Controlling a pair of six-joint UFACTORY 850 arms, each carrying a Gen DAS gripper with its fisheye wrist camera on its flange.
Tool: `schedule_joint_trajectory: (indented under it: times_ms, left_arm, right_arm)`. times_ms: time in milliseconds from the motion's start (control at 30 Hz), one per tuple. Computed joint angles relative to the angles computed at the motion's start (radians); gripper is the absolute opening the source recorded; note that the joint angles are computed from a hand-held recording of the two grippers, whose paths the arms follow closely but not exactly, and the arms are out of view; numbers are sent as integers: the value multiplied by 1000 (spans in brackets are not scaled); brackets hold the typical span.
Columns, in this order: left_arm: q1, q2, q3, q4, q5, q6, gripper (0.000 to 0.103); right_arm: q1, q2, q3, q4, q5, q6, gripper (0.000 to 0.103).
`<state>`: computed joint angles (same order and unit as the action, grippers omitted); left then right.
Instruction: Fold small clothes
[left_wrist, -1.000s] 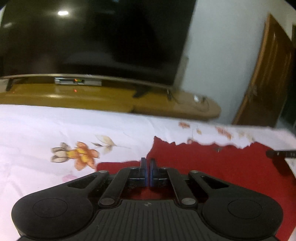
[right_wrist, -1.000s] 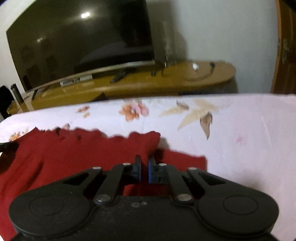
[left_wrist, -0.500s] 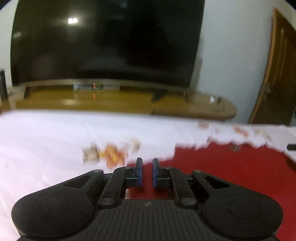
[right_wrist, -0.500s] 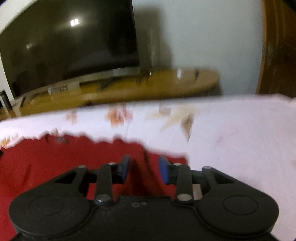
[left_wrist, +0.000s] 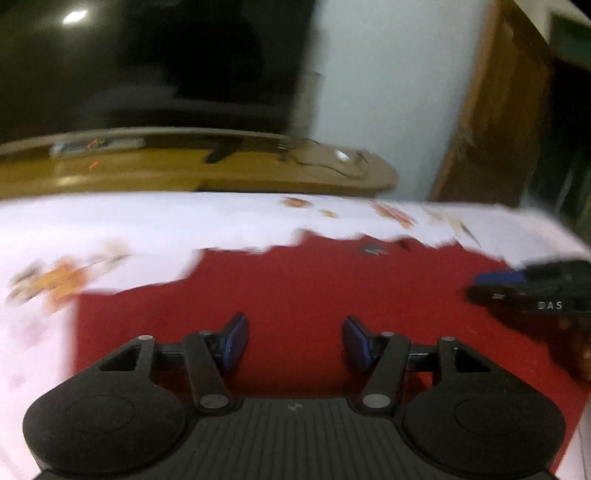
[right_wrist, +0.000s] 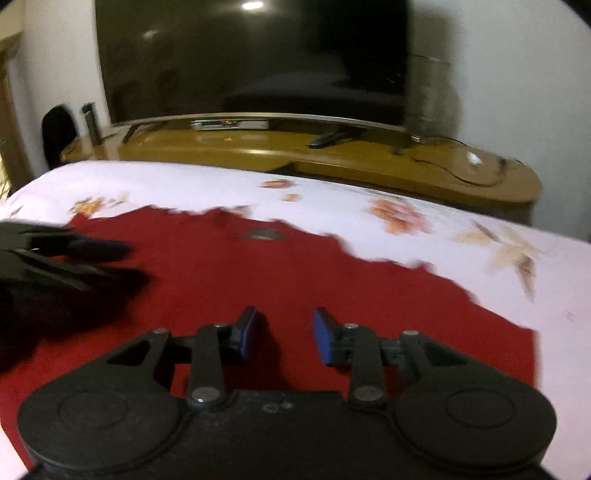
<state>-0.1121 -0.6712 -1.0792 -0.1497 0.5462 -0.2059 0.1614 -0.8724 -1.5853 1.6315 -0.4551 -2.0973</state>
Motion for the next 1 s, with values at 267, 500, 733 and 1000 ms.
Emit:
schedule_joint_trajectory:
  times_ms: [267, 500, 733, 1000]
  left_arm:
    - [-5, 62, 66, -160, 3, 177, 44]
    - [-134, 91, 69, -135, 28, 143, 49]
    - [-124, 91, 132, -157, 29, 109, 49]
    - [-172, 198, 236, -450, 56, 297, 49]
  right_arm:
    - [-70, 12, -9, 31, 76, 55, 31]
    - [-39, 143, 197, 26, -139, -45, 32]
    - [-39, 145, 241, 78, -56, -113, 33]
    - [-141, 194, 277, 78, -11, -84, 33]
